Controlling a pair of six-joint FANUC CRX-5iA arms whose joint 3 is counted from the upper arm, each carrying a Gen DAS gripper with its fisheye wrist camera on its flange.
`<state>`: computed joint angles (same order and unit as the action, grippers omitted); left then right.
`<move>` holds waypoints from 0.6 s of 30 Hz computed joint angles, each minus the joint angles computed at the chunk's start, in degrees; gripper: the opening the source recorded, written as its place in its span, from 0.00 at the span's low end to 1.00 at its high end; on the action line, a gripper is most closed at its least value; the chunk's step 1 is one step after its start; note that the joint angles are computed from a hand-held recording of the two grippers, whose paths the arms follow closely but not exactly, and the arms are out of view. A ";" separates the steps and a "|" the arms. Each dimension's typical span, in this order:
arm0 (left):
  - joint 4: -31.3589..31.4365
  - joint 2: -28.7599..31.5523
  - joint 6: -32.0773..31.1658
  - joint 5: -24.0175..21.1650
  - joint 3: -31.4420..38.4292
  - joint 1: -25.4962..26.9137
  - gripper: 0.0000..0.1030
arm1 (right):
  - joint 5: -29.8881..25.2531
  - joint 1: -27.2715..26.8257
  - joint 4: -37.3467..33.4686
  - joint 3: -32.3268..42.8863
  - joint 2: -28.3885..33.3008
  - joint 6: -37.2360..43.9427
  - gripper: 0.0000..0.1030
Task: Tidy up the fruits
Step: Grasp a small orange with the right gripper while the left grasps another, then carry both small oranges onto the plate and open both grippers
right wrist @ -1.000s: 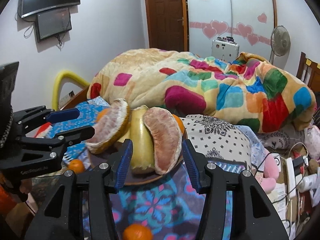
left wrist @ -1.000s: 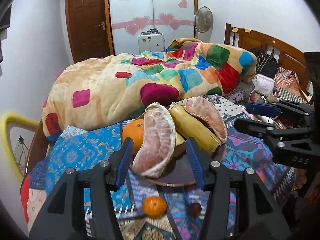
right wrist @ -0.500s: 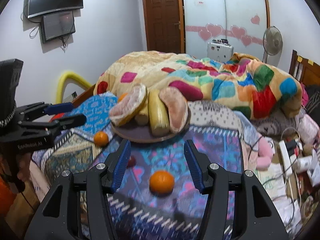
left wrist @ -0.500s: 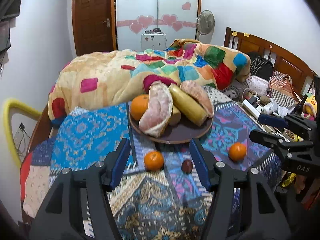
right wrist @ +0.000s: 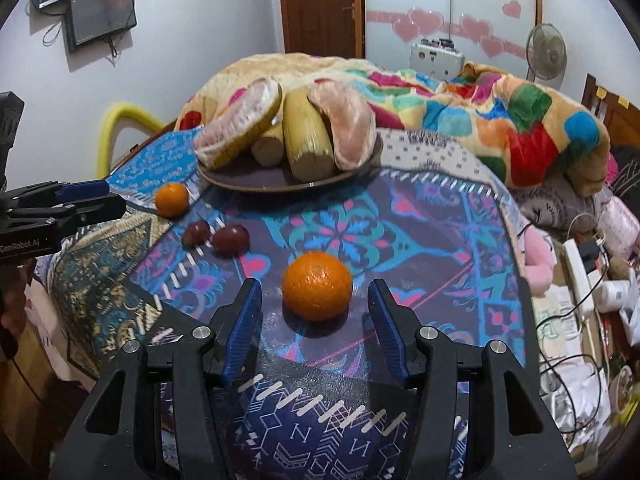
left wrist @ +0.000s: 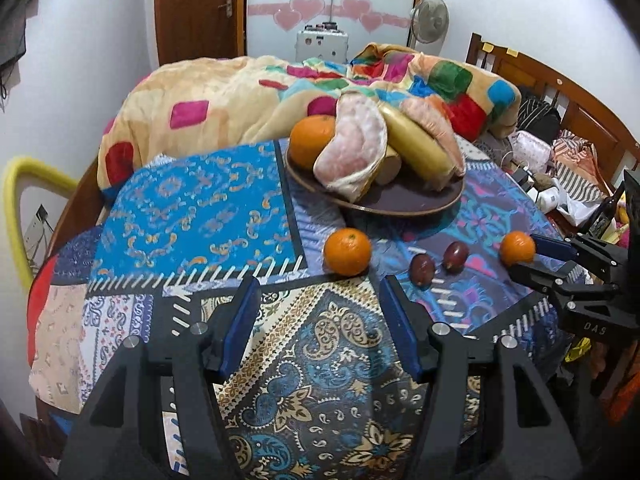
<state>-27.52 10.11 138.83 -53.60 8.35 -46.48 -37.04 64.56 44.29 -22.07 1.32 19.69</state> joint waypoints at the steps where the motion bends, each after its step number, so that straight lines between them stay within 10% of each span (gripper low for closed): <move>1: 0.51 0.05 -0.33 0.37 -0.30 0.28 0.60 | 0.47 -0.20 -0.05 -0.18 0.03 -0.15 0.48; 4: 1.83 0.43 -1.49 1.27 -0.75 0.92 0.60 | 0.91 -0.30 -0.69 -0.16 0.20 0.73 0.33; 18: 6.26 4.90 -6.25 4.31 2.29 2.97 0.52 | 4.02 -1.61 4.27 -1.73 -0.82 -2.45 0.33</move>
<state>-21.26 15.00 132.58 -49.29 10.64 -43.52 -33.02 62.95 48.56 -23.81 0.50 17.24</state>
